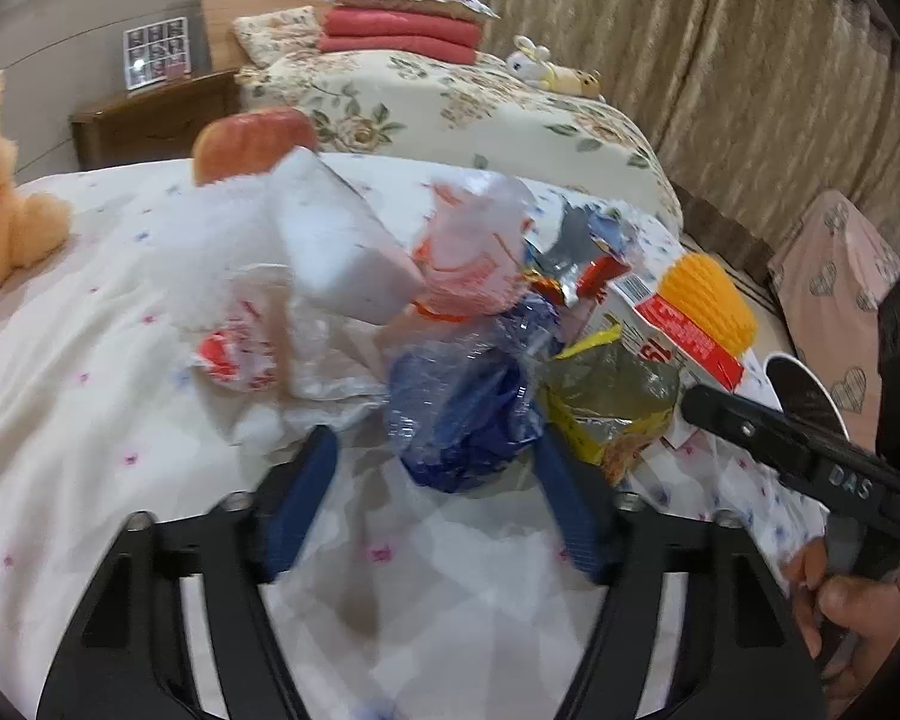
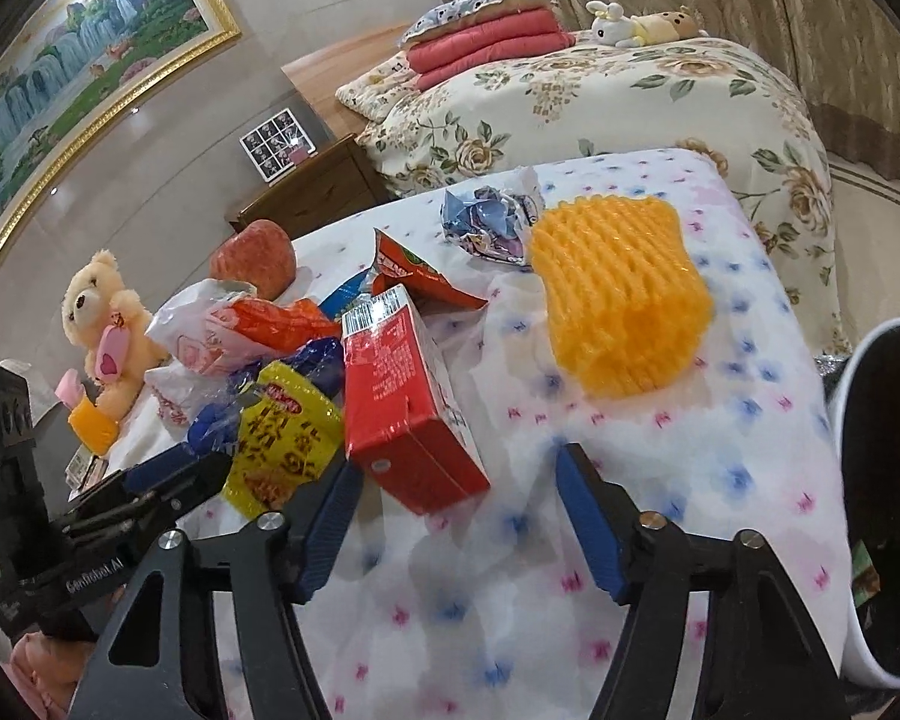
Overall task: Collect trash
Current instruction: 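Grasp the blue plastic bag with the left tool while the right tool grasps the red juice box, then carry the blue bag and red juice box over the trash bin with both tools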
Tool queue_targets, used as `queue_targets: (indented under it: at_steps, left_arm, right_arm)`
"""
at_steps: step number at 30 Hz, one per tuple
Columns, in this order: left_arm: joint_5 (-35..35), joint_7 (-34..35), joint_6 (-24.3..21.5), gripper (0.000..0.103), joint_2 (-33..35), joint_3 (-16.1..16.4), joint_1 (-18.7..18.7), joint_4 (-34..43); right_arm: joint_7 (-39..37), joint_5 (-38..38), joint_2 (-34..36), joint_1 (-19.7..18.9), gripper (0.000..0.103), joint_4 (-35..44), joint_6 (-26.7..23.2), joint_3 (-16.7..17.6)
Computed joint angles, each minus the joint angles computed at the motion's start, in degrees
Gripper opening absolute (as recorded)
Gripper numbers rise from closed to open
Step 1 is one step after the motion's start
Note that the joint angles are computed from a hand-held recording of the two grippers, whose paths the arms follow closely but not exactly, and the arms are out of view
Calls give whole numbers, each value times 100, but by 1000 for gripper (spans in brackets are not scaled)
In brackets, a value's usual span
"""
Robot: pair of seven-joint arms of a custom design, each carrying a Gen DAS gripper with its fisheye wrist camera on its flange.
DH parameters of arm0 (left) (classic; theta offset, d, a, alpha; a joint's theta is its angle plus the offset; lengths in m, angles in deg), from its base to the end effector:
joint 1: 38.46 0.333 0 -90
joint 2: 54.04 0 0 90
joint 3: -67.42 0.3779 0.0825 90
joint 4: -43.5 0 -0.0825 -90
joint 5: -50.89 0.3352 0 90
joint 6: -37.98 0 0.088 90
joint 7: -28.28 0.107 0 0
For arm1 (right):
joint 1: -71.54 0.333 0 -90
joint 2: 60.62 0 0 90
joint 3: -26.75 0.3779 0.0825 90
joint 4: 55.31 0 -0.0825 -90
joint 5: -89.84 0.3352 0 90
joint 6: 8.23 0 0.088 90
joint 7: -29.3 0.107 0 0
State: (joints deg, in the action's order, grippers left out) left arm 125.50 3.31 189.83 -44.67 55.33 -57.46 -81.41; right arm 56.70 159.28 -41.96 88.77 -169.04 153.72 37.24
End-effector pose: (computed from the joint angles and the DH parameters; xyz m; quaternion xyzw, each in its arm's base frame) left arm 0.4536 -0.2984 0.4305 -0.7659 0.5222 -0.2806 0.2491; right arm 0.5659 0.2312 0.4259 -0.7839 0.4853 -0.0230 0.3866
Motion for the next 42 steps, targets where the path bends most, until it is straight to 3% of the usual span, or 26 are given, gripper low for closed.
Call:
queue_targets:
  at_steps: [1, 4, 10, 21, 31, 42]
  left_arm:
    - [-43, 101, 66, 43, 27, -2, 20, 18]
    - [14, 180, 122, 31, 33, 9, -5, 24]
    - [259, -251, -152, 29, -170, -73, -126, -163]
    - [467, -1420, -584, 28, -669, -362, -262, -687]
    - [394, -1661, -797, 28, -928, -581, -445, -874]
    - [487, -1335, -882, 28, -652, -693, -716, -365]
  right_arm:
    - [-11, -11, 31, 7, 60, 40, -5, 5]
    - [-15, -93, 59, 32, 35, 74, -25, 9]
    - [-526, 497, -124, -31, 35, -113, 58, 117]
    - [-1305, 1556, -662, -17, 31, -635, -90, -171]
    - [-1794, 2157, -1127, -41, 31, -1159, -252, -434]
    - [-2217, 2667, -1509, -191, 31, -1572, -416, -665]
